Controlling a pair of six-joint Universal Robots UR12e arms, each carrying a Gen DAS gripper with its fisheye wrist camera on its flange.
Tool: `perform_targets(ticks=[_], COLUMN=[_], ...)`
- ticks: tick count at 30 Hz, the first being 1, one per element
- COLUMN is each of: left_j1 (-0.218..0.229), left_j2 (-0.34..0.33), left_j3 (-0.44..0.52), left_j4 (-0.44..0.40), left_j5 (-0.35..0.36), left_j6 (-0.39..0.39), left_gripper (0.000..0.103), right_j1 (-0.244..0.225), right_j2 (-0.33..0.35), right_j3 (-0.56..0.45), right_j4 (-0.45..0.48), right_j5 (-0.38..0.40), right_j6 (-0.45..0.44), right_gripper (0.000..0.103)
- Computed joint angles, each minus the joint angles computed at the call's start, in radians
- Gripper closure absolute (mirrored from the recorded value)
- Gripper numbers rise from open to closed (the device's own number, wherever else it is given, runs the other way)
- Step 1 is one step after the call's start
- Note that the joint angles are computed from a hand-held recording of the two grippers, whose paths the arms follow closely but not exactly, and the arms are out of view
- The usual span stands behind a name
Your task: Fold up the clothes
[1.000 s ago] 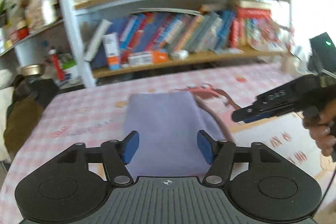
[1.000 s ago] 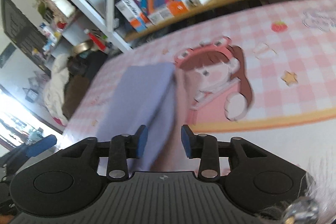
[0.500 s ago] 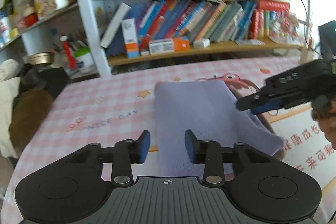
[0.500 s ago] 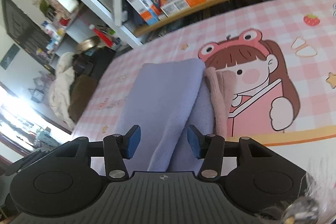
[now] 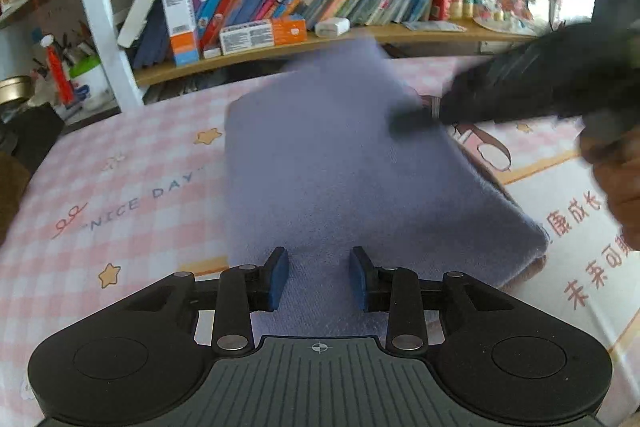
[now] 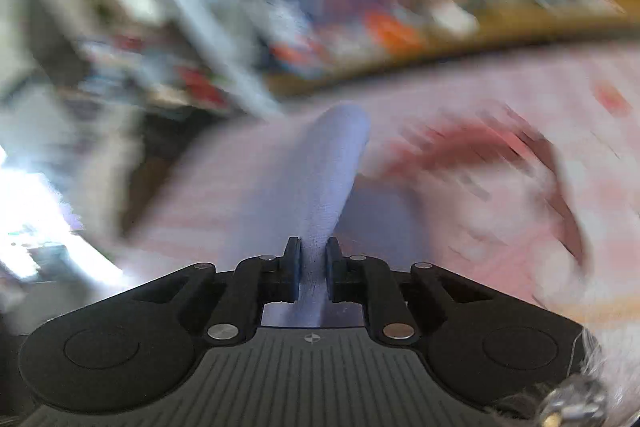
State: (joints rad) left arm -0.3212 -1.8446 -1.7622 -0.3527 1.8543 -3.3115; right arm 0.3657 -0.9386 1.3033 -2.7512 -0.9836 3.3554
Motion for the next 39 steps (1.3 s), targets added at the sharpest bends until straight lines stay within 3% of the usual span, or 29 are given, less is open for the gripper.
perform_targets(ticks=[2,5,6,11,17,20,24,25,27,30,32,34,37,39], left_j1=[-0.001,0.001,0.001,0.005,0.005,0.002,-0.002,-0.002,-0.003,-0.005,-0.005,-0.005,-0.007,-0.008], left_j2=[0.000,0.002,0.003,0.000,0.000,-0.002,-0.003,-0.004,-0.004,-0.004,-0.004,-0.003,-0.004,-0.005], left_j3=[0.000,-0.005,-0.007,-0.006,-0.009,-0.008,-0.005,-0.005,-0.003,-0.002,-0.002,-0.003,-0.001,0.001], left_j4=[-0.001,0.008,0.010,0.016,0.023,0.023,0.019,0.017,0.013,0.006,0.005,0.003,-0.001,-0.004], left_j5=[-0.001,-0.006,-0.008,-0.011,-0.012,-0.003,0.008,0.009,0.013,0.020,0.022,0.024,0.029,0.032], left_j6=[0.013,0.019,0.020,0.027,0.032,0.041,0.041,0.040,0.041,0.041,0.040,0.042,0.043,0.046], left_gripper=[0.070,0.070,0.070,0.069,0.069,0.069,0.069,0.069,0.069,0.069,0.069,0.069,0.068,0.068], right_j1=[-0.006,-0.020,-0.023,-0.040,-0.045,-0.045,-0.030,-0.028,-0.038,-0.054,-0.048,-0.043,-0.050,-0.052], right_j2=[0.013,-0.007,-0.014,-0.044,-0.062,-0.054,-0.045,-0.043,-0.041,-0.036,-0.041,-0.043,-0.033,-0.025], right_j3=[-0.017,0.004,0.011,0.045,0.072,0.062,0.039,0.037,0.056,0.077,0.071,0.061,0.054,0.046], right_j4=[0.090,0.078,0.086,0.120,0.113,0.152,0.197,0.190,0.084,-0.076,-0.040,0.019,0.063,0.088], right_j5=[-0.006,0.017,0.024,0.057,0.030,0.039,-0.009,-0.016,0.048,0.174,0.160,0.118,0.089,0.077], right_j6=[0.028,0.038,0.046,0.093,0.128,0.129,0.098,0.094,0.134,0.144,0.072,0.053,0.116,0.146], right_gripper=[0.088,0.071,0.070,0.071,0.070,0.070,0.076,0.079,0.098,0.098,0.097,0.093,0.072,0.070])
